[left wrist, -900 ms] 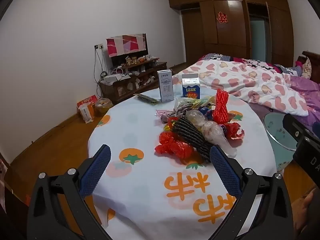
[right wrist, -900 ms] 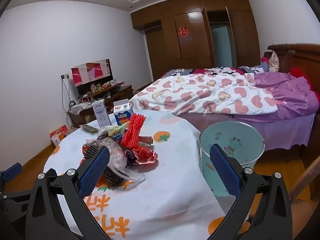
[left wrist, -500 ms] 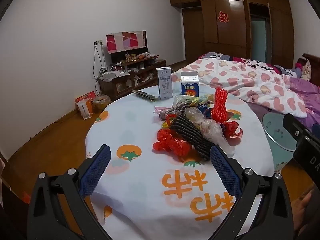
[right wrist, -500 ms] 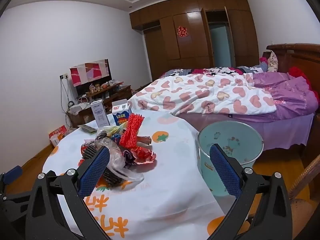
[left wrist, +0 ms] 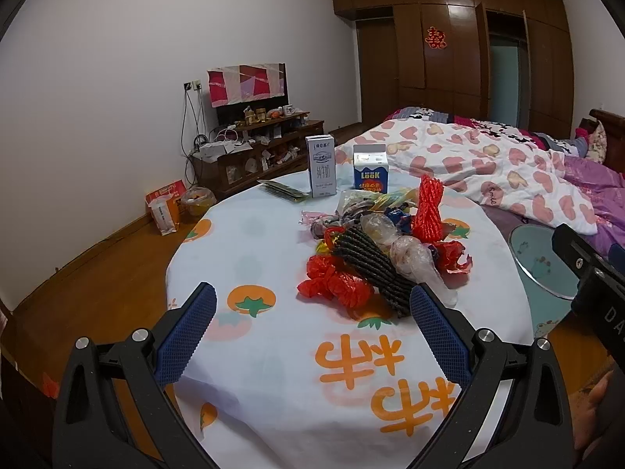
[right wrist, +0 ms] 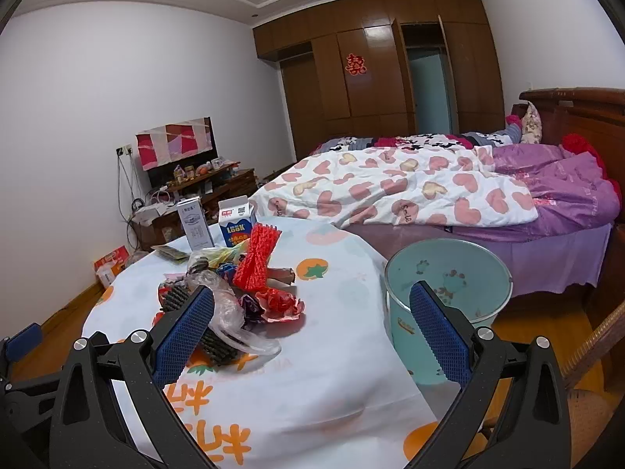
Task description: Collect trash
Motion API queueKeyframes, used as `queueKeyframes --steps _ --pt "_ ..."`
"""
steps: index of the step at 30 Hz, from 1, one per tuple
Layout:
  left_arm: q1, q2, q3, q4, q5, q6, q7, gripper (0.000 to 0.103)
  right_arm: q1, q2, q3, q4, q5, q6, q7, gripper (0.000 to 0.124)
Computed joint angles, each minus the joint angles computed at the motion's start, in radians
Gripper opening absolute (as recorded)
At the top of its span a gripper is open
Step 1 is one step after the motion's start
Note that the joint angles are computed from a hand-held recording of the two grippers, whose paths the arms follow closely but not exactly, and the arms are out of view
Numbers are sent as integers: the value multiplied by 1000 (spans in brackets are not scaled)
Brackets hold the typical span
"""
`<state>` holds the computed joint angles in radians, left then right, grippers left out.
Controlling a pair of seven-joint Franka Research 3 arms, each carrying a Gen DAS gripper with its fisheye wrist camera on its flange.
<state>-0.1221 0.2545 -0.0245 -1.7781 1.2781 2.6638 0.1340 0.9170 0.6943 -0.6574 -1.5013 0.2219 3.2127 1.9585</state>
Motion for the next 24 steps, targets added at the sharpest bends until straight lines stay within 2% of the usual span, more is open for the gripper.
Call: queueKeyframes --steps 5,22,24 --pt "-2 -1 0 -1 1 -2 -1 97 18 -3 -20 -8 2 -4 8 98" --pt "0 -1 0 -1 -1 1 -2 97 26 2 -23 -3 -1 -8 20 98" --pt "-1 -1 0 -1 -1 -1 -1 97 9 -9 -9 -10 -11 -3 12 98"
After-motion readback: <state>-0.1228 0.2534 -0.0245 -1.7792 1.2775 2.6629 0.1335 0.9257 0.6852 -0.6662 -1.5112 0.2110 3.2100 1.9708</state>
